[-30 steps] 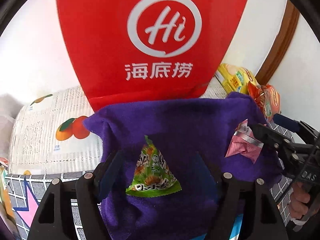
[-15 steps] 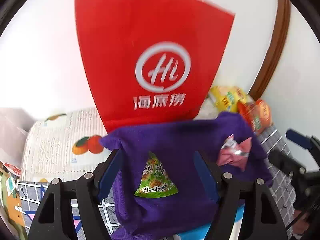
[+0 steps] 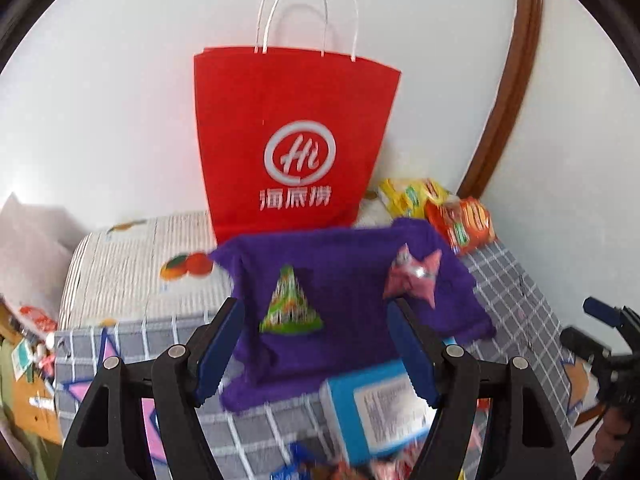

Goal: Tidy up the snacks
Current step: 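Move the right tool to the red candy packet and grasp it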

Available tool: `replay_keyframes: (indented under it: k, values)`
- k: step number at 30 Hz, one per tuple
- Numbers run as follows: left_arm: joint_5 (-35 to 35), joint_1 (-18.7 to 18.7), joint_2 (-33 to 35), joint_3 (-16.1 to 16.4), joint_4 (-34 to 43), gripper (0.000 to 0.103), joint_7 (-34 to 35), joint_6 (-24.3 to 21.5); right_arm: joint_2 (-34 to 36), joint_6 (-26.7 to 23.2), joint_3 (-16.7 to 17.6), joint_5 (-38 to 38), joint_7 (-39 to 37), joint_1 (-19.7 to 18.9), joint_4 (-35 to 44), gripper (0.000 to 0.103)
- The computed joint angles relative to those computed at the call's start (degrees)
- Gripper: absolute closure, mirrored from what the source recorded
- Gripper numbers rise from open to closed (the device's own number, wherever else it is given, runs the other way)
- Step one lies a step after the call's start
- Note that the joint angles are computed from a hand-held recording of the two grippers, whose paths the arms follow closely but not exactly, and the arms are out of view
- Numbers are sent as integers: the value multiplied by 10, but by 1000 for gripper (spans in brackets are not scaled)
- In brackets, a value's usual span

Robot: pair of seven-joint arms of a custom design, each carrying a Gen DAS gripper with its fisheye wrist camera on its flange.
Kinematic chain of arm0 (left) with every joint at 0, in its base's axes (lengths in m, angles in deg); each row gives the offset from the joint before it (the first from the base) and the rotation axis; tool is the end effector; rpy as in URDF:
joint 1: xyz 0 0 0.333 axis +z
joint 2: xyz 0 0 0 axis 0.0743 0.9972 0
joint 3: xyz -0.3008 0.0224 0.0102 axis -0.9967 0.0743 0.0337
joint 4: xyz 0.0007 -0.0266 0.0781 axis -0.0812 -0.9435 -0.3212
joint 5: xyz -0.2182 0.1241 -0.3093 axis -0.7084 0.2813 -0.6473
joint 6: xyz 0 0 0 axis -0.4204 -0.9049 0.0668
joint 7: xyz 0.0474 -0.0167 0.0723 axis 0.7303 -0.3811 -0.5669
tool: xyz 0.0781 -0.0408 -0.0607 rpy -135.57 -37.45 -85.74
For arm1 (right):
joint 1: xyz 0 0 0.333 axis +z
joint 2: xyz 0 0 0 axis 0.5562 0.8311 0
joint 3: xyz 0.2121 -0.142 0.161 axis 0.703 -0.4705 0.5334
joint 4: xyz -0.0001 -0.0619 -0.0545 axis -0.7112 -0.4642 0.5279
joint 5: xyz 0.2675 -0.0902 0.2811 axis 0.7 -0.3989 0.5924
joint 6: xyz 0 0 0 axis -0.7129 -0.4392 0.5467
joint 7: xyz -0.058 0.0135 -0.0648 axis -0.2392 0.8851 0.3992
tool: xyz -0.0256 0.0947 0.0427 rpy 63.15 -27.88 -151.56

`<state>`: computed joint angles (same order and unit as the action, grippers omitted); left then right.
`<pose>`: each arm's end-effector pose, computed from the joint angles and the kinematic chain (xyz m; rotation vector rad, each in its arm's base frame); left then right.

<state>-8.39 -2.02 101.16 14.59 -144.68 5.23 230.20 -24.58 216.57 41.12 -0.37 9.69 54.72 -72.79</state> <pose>0.6636 -0.1309 0.5135 -1.9556 1.5940 -0.7858 0.7100 0.2967 0.5302 -2.0208 1.4160 -0.5133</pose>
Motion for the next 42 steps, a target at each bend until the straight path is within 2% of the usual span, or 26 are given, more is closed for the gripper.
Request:
replay_keyframes:
  k: [4,7,9,11,13,17,21,26,28,31,34,36,37,38,42]
  values:
    - [17,-5,-49,-4,-70,31,-24,7,-75,58,3,16,6,-18,-127,11]
    - [52,-6,-82,-6,-119,31,-73,12,-95,68,13,44,-1,-37,-171,12]
    - [77,-3,-95,-11,-137,31,-104,1,-102,73,20,65,-6,-48,-199,18]
    - [89,2,-106,-17,-155,31,-124,-11,-98,64,18,71,-3,-50,-208,31]
    - [89,8,-114,-22,-172,31,-137,-13,-89,53,15,71,6,-49,-212,37]
    - [75,21,-133,-28,-214,31,-155,-1,-66,42,37,116,-26,-70,-208,37]
    - [88,29,-148,-36,-241,31,-181,-16,-35,49,35,118,-32,-62,-188,37]
    - [87,38,-165,-41,-271,31,-192,-22,26,30,36,120,-25,-58,-121,38]
    - [81,41,-168,-41,-280,31,-189,-18,47,18,32,117,-20,-55,-95,43]
    - [75,44,-163,-43,-278,31,-190,-26,78,1,35,120,-21,-56,-54,43]
    - [72,45,-162,-43,-279,31,-190,-26,103,-11,22,101,-9,-43,-20,46]
    - [68,45,-161,-43,-280,31,-189,-25,108,-3,19,90,-14,-39,-15,50]
    - [68,44,-161,-43,-280,31,-189,-24,109,0,14,81,-13,-35,-14,60]
    - [67,44,-161,-43,-281,31,-189,-21,108,2,8,70,-11,-30,-15,64]
    - [42,41,-161,-43,-290,31,-171,-2,84,16,34,96,-44,-56,-51,64]
